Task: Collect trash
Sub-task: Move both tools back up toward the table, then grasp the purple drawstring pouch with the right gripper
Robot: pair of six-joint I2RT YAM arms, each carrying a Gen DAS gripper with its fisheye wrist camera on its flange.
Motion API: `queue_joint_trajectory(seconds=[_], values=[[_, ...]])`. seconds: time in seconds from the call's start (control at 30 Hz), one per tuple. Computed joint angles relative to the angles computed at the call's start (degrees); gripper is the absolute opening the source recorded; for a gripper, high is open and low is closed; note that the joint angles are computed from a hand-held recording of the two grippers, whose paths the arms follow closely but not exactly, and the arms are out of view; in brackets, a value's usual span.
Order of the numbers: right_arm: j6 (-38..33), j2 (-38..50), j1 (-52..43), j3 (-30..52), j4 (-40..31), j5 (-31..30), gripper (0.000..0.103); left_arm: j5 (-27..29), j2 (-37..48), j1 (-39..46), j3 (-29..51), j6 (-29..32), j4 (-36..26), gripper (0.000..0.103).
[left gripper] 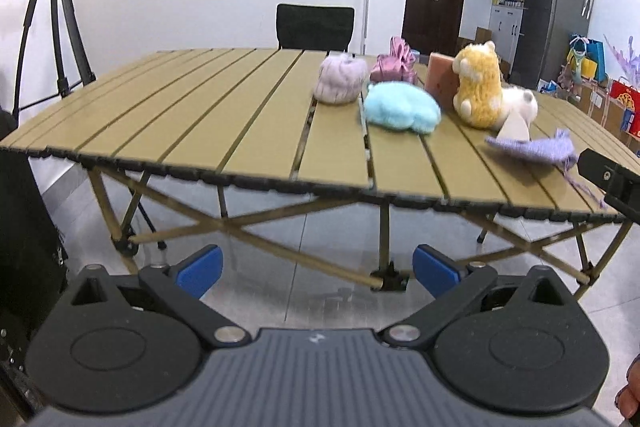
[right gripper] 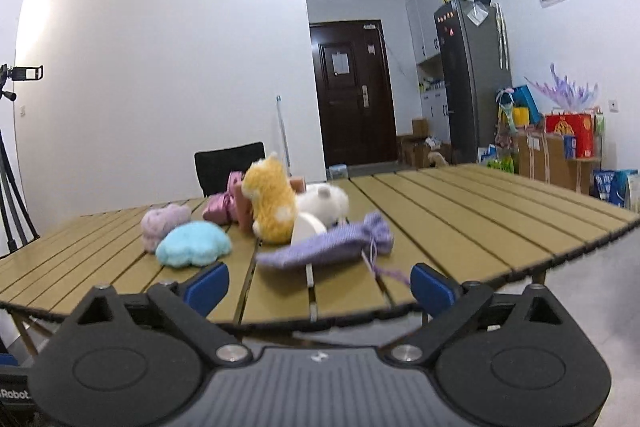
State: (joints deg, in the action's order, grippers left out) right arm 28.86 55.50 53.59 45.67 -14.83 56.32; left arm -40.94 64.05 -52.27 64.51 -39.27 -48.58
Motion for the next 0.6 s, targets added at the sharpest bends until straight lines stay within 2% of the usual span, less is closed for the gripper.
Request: queue_joint_trajectory(seconds=[0.17,0.4,0.6], values=[[-4.49,2.24,-6.85,1.88,3.78,-6.81,0.1,2.37,2.52,3.54,2.53,3.59,3.2,0.103],[-5.04,8.46,-16.23,4.56,6.46,-15.73,0.102,3.35,8.22,6.75,7.69,8.81,7.49,0.103],[-5.5,14.57,-20.92,7.76,7.97,-18.5,0.102,6.28,12.73,9.02,12.54,11.6,8.96,0.103]])
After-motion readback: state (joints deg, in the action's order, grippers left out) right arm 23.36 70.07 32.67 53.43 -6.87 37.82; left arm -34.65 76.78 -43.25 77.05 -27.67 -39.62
